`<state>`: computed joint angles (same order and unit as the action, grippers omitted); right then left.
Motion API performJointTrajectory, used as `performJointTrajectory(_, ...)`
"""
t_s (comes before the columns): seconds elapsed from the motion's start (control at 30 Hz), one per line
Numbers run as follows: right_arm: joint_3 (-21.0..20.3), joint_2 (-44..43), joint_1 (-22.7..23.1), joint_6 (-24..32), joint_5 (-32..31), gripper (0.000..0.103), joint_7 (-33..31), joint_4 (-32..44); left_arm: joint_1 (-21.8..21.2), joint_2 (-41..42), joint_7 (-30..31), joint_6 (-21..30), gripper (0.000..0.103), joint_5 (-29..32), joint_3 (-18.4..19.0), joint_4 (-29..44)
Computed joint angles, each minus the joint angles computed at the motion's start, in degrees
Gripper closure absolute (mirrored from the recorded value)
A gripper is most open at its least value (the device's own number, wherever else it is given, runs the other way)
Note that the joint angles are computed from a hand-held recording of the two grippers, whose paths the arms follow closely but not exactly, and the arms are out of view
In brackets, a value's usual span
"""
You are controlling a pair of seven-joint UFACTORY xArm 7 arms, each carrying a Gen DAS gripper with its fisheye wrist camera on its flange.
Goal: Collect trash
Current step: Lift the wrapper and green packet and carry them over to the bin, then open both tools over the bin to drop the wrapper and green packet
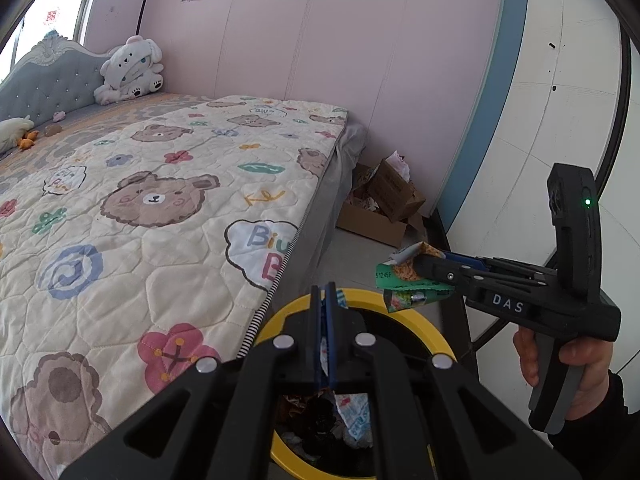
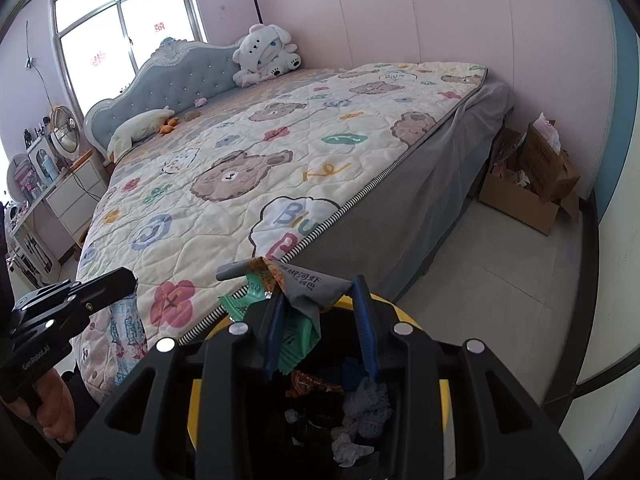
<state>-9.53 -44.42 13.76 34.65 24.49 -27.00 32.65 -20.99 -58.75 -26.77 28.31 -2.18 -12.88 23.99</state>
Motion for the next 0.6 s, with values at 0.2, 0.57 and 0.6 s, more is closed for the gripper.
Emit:
performJointTrajectory(0.2, -0.4, 1.7, -0.6, 0.3, 0.5, 0.072, 0.1, -1.1, -1.3, 2.3, 0.2, -0.3, 0.102, -0.9, 0.5, -0.8)
performJointTrajectory(0.57, -0.2, 4.2, -1.6, -0.4, 1.4, 0.069, -0.4, -2.2, -3.3, 4.8, 0.4, -1.1, 0.101, -1.9, 0.8, -1.6)
performJointTrajectory(0.6, -0.1, 4.3, -1.7, -0.5, 1.3, 0.068, -0.3, -2.2, -3.4, 4.9, 0.6, -1.1, 0.101, -1.9, 0.9, -1.5)
